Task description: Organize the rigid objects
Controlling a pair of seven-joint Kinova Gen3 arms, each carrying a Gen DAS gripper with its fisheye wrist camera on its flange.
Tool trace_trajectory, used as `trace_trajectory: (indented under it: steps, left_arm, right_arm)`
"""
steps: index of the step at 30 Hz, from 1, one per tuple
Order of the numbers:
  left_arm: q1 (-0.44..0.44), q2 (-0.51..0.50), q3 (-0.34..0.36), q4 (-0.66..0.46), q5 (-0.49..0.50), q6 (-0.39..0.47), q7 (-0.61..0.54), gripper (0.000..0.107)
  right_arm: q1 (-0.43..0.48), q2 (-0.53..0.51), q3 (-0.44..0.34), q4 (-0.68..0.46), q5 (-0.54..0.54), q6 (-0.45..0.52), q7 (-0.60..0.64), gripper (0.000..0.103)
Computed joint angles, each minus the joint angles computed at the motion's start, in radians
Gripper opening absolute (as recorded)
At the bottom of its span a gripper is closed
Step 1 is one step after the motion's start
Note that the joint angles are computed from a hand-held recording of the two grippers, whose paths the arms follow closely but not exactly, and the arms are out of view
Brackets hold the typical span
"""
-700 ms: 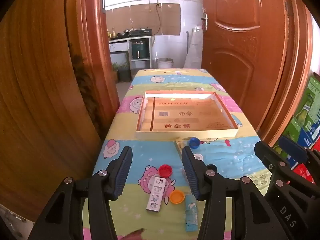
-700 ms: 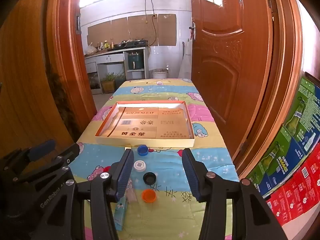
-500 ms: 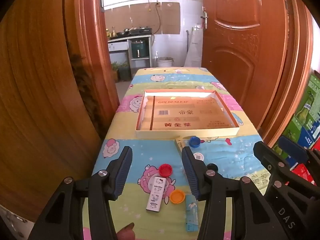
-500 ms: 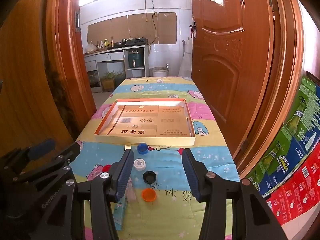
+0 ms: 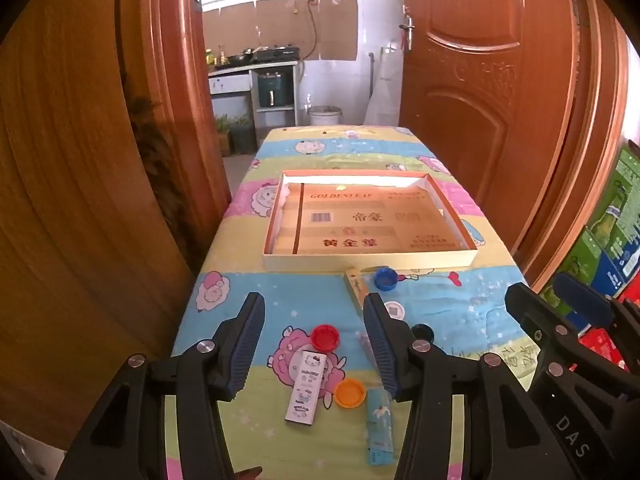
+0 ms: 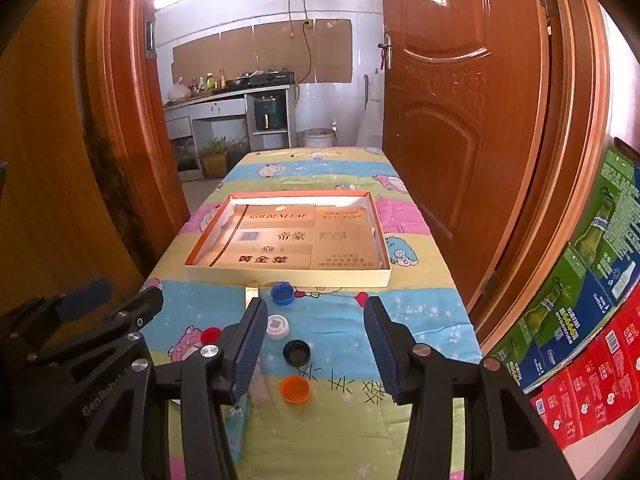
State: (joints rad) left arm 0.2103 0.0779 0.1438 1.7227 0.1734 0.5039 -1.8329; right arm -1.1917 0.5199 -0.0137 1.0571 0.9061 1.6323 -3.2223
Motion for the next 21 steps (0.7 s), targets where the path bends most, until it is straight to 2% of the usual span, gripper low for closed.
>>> trace_trajectory:
  steps: [21]
  left_arm:
    - [0.003, 0.025, 0.003, -0.014, -0.011, -0.003, 0.004, 0.053]
  right_arm:
    - [0.023, -0.007, -0.006, 0.017, -0.018, -0.020, 0.001, 0.050]
